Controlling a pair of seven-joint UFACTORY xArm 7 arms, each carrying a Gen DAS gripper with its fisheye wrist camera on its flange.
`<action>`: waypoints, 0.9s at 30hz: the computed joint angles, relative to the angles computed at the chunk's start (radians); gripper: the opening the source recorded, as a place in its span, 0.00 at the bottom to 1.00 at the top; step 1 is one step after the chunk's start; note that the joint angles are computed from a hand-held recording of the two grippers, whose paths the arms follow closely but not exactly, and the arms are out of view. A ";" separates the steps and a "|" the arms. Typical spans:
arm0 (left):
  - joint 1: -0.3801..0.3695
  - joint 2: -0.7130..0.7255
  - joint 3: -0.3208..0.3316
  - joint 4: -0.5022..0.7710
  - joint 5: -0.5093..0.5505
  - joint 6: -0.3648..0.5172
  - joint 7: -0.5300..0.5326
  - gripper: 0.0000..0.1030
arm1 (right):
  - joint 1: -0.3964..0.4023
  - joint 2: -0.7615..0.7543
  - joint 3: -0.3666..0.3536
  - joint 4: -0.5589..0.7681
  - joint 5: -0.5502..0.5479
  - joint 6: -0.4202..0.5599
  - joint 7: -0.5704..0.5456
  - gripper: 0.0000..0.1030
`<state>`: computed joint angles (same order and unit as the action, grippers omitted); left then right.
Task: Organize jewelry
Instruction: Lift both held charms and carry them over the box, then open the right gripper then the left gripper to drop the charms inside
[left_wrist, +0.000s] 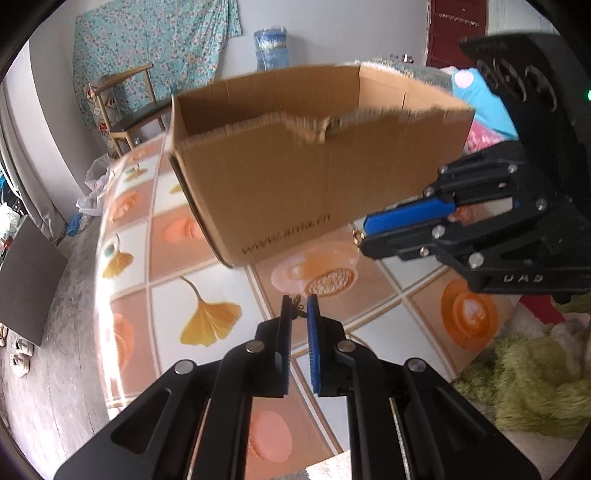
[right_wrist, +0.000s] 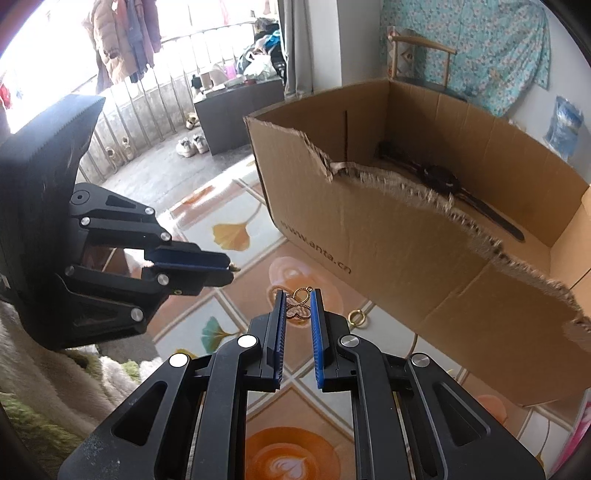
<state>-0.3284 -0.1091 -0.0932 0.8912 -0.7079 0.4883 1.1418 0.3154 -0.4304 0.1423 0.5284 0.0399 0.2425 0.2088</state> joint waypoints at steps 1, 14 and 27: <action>0.000 -0.012 0.006 0.009 -0.019 0.016 0.013 0.07 | 0.004 -0.013 -0.002 0.001 0.003 0.003 -0.001 0.11; 0.005 0.082 0.002 0.312 -0.284 0.145 0.228 0.07 | -0.051 -0.112 -0.082 0.115 0.004 0.045 -0.104 0.11; -0.008 0.555 -0.102 0.877 0.228 0.450 -0.336 0.07 | -0.140 0.433 -0.241 0.689 0.280 0.595 -0.291 0.11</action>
